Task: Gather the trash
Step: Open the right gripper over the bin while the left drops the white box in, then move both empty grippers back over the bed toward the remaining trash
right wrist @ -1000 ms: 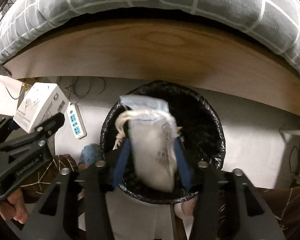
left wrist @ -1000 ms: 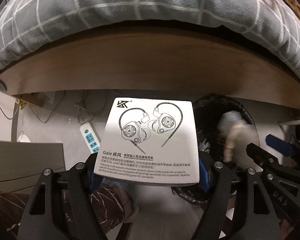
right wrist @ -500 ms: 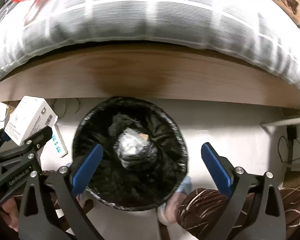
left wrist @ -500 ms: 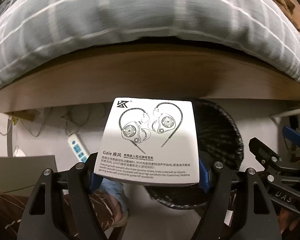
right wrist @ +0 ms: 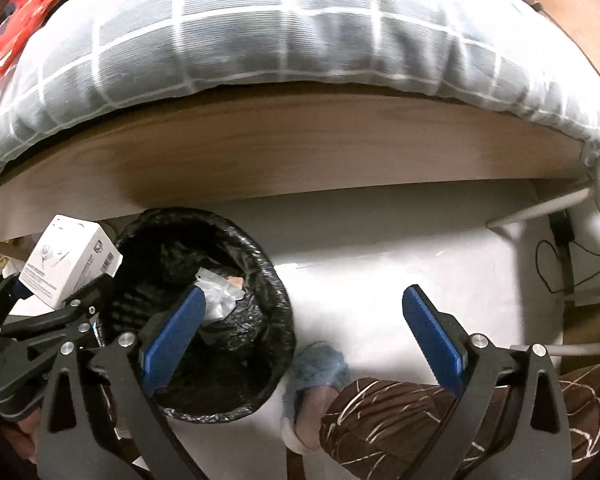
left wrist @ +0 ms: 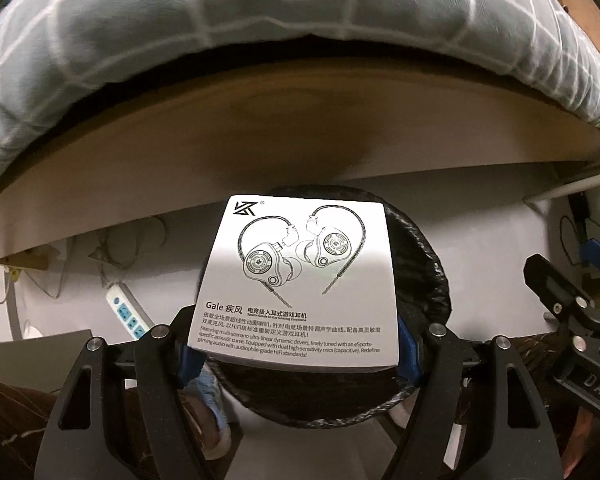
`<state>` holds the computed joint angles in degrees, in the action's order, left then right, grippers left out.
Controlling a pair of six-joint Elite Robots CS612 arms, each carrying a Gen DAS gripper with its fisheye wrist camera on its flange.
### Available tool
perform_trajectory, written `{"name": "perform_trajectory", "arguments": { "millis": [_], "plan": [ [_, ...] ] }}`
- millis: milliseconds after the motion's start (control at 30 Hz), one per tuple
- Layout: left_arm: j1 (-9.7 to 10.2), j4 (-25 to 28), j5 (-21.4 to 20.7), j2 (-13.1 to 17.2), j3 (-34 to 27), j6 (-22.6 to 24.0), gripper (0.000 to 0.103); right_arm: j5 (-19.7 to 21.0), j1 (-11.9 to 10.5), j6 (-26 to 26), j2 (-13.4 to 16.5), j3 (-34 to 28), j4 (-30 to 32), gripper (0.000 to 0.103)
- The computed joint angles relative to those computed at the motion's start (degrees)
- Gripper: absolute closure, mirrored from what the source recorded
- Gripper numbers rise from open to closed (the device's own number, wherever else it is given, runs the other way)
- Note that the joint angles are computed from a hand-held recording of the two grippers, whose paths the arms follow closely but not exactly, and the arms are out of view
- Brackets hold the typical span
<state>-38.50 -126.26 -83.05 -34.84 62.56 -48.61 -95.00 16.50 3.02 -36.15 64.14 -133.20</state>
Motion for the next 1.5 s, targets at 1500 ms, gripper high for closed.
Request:
{"name": "perform_trajectory", "arguments": {
  "millis": [1500],
  "plan": [
    [-0.97,-8.4,19.2,-8.9,7.7,-1.8,0.006,2.0,0.8,-1.0,-3.8,2.1,-22.2,0.008]
  ]
}}
